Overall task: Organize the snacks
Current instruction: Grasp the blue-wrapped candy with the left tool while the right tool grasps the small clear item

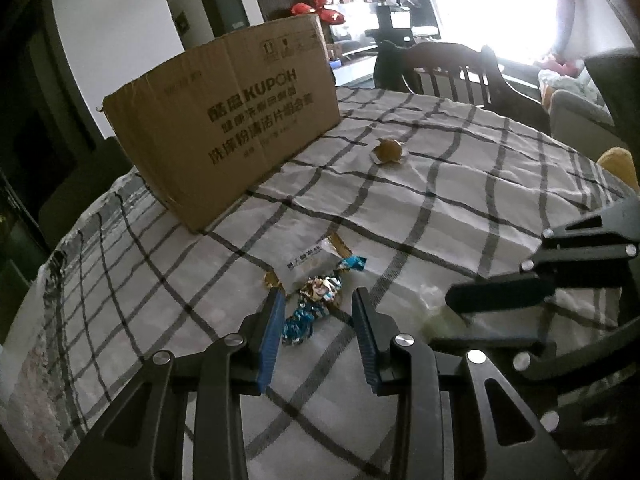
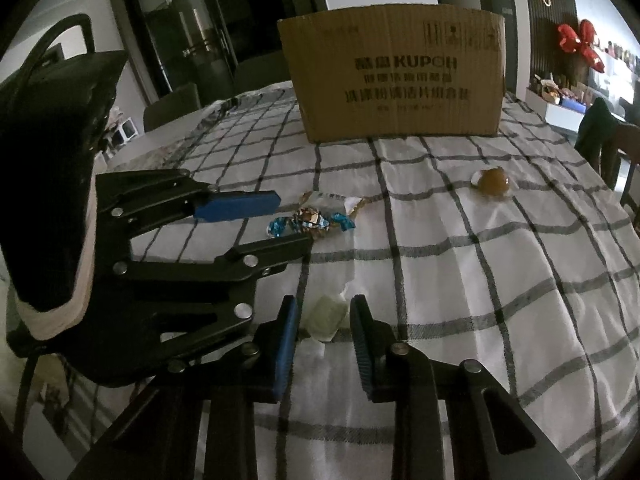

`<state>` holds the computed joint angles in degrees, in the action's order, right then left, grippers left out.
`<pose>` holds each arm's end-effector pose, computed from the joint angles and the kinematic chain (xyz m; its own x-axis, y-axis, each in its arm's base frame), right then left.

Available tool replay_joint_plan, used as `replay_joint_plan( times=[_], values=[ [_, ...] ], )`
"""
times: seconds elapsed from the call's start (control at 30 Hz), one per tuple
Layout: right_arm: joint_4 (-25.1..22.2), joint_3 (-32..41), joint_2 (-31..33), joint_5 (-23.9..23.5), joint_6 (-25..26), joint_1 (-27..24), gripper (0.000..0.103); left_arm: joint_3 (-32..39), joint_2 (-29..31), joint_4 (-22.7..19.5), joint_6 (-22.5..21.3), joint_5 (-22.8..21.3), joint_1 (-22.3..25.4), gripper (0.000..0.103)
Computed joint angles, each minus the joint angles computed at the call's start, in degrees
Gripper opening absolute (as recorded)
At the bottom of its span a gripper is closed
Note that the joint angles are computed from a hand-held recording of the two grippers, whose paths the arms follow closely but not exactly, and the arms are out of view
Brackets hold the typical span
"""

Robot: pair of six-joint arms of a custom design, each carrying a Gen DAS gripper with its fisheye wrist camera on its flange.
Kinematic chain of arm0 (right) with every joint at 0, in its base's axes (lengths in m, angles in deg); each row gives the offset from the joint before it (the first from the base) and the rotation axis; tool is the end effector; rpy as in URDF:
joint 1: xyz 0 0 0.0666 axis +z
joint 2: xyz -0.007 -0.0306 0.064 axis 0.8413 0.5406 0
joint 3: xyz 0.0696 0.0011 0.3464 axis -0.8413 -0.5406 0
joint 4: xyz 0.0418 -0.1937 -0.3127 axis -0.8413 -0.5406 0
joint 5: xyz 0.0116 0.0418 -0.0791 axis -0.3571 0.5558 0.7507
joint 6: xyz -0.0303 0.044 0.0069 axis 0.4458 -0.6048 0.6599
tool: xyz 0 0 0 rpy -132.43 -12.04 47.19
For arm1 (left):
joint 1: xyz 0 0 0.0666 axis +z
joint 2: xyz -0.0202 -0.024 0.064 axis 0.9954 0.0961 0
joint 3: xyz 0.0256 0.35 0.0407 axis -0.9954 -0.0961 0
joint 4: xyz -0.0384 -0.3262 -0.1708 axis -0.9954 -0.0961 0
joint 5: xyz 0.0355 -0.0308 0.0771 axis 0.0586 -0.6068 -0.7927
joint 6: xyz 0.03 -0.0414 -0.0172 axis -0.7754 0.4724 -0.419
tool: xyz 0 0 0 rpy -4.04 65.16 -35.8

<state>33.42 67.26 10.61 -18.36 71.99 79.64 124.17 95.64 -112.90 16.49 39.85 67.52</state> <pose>0.5112 0.2202 0.3662 -0.6885 -0.2929 -0.6634 -0.5374 0.8204 0.1955 0.5126 -0.1525 0.3942 -0.6448 0.3919 -0.6562 0.3402 0.9160 0.2127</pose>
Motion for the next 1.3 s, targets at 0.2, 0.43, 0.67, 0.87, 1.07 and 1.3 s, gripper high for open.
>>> replay_joint_plan(
  times=[0.2, 0.43, 0.67, 0.87, 1.07, 1.3],
  values=[
    [-0.6, 0.4, 0.4, -0.6, -0.5, -0.2, 0.026, 3.0, 2.5, -2.0, 2.7, 1.4, 0.7, 0.035],
    [-0.4, 0.3, 0.4, -1.3, -1.1, -0.5, 0.025, 3.8, 3.2, -3.6, 4.4, 1.8, 0.7, 0.026],
    [2.6, -1.5, -1.2, -1.4, 0.3, -0.6, 0.025, 2.8, 0.8, -3.9, 9.1, -2.9, -0.2, 0.026],
    [4.1, -1.6, -1.8, -2.0, 0.6, -1.3, 0.025, 3.3, -0.6, -5.1, 12.0, -8.6, -2.0, 0.026],
    [6.0, -1.1, -2.5, -2.7, 0.3, -2.2, 0.025, 5.1, -1.1, -6.9, 15.8, -11.7, -3.1, 0.026],
    [8.6, 0.2, -3.2, -3.2, 0.7, -3.7, 0.025, 8.5, -1.2, -8.4, 20.6, -15.4, -4.6, 0.026]
  ],
)
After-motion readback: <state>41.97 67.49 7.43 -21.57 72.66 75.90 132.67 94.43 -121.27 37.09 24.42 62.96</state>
